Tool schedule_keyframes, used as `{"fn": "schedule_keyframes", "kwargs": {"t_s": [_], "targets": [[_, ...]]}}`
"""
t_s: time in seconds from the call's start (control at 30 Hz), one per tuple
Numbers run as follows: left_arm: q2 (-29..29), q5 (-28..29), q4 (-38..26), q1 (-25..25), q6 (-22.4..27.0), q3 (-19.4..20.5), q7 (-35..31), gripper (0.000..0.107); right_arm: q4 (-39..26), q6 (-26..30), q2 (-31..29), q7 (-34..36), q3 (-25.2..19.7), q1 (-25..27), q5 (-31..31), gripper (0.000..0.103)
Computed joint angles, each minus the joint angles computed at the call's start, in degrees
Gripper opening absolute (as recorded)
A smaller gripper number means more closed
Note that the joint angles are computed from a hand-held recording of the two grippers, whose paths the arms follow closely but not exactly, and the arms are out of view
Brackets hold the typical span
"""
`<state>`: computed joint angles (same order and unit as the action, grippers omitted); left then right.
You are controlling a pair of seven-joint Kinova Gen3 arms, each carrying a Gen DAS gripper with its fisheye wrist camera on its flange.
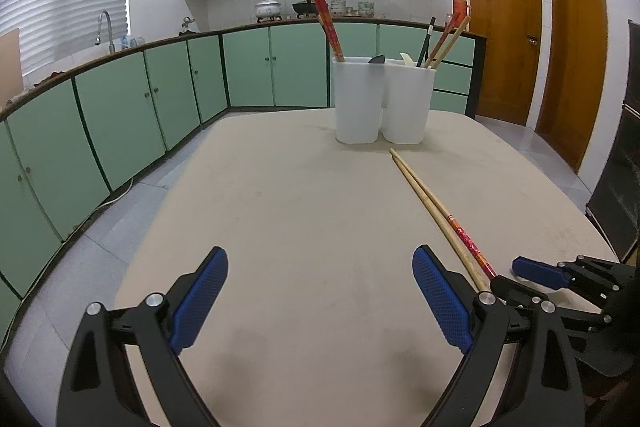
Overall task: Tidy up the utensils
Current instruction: 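Close the right tool on the red-patterned chopstick, then close the left tool on the plain wooden chopstick while the right holds its chopstick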
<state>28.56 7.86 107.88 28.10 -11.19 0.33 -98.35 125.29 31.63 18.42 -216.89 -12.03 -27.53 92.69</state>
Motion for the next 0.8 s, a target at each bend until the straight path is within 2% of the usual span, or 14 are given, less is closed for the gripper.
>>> {"fn": "schedule_keyframes", "kwargs": {"t_s": [0.07,0.27,0.3,0.37,0.43,0.6,0.8], "targets": [[0.1,-0.2,-0.1,-0.3,0.0,0.4,0.0,0.092,-0.1,-0.5,0.0,0.6,0.1,0.3,-0.3,0.023],[0.1,-0.3,0.0,-0.3,0.1,0.5,0.1,0.092,-1.6,-0.8,0.5,4.7,1.0,-0.5,-3.4,0.019],[0.0,-0.3,0.1,-0.4,0.1,0.6,0.1,0.092,-1.8,-1.1,0.6,5.1,1.3,-0.5,-3.7,0.017],[0.1,-0.3,0.0,-0.3,0.1,0.5,0.1,0.092,-2.0,-1.6,0.6,5.8,1.7,-0.6,-4.0,0.006],[0.1,-0.3,-0.3,-0.3,0.5,0.6,0.2,0.092,-2.0,-1.6,0.6,6.0,2.0,-0.9,-3.9,0.006],[0.2,0.1,-1.0,1.1,1.6,-0.2,0.3,0.092,0.1,-4.4,-1.2,0.8,1.6,1.2,-0.2,0.005],[0.9,-0.1,-2.6,2.6,4.1,0.6,1.2,0.092,5.0,-3.1,-6.2,-7.3,-0.6,4.4,4.5,0.005]]}}
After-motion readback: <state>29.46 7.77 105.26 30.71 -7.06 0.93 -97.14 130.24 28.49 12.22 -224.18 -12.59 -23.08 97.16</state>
